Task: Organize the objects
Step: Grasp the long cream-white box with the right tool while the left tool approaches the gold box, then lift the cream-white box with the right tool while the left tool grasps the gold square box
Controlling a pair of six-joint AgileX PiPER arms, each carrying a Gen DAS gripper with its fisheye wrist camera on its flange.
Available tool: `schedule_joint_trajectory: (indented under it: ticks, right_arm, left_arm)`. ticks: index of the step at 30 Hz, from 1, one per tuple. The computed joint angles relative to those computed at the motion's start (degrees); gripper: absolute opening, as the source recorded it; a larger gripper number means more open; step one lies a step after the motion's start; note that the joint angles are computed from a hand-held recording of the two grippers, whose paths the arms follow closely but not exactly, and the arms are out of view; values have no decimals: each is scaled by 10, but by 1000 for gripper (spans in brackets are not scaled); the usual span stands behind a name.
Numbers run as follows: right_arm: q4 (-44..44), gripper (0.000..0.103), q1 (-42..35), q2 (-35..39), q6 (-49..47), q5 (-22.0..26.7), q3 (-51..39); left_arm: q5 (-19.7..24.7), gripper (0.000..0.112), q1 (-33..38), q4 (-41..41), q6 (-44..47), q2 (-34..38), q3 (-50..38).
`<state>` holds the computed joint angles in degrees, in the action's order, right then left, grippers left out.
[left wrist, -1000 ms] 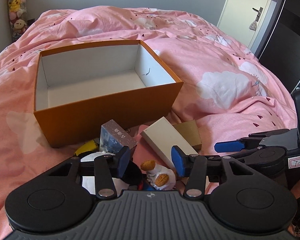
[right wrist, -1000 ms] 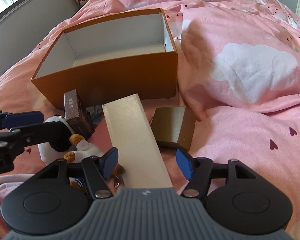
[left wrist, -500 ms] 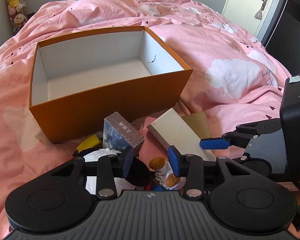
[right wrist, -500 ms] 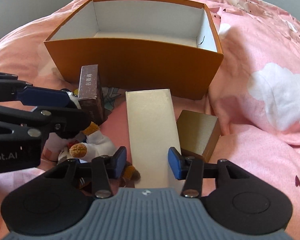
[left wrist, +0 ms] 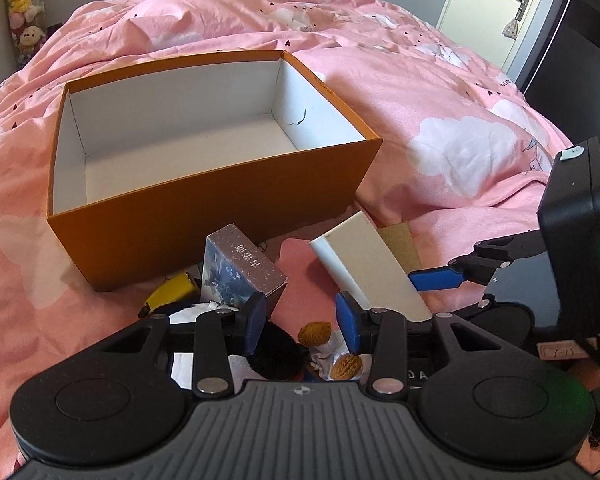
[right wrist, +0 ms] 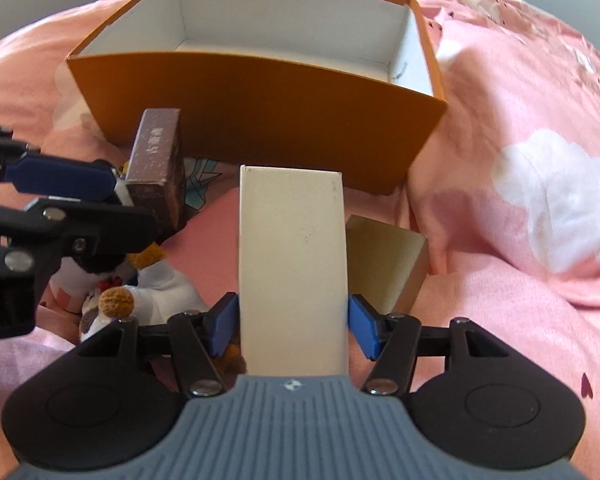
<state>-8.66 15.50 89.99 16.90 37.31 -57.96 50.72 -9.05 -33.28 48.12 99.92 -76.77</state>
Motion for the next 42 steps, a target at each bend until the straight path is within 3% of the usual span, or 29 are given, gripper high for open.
schedule_joint_trajectory:
  ticks: [7, 12, 18, 21, 24, 31, 37, 42]
  right_arm:
    - [75, 61, -53, -37, -63, 9, 11]
    - [141, 34, -76, -57, -116, 14, 17]
    - [151, 24, -104, -82, -114, 24, 20]
    - [170, 23, -122, -78, -124, 29, 18]
    - [209, 25, -142, -65, -157, 32, 12]
    - [202, 33, -146, -67, -147, 28, 19]
    - [258, 35, -174, -55, -194, 36, 16]
    - [235, 36, -165, -40, -168, 23, 11]
  left_arm:
    - [24, 47, -8, -23, 26, 16, -13]
    - [53, 46, -15, -43, 29, 38, -37]
    - [67, 46, -37, -35, 38, 49, -46]
    - [75, 45, -57, -20, 44, 64, -55]
    - [75, 37, -79, -14, 42, 86, -66]
    - [63, 16, -116, 10, 22, 112, -88]
    - [72, 14, -122, 18, 2, 127, -109]
    - [81, 13, -126, 18, -11, 141, -125]
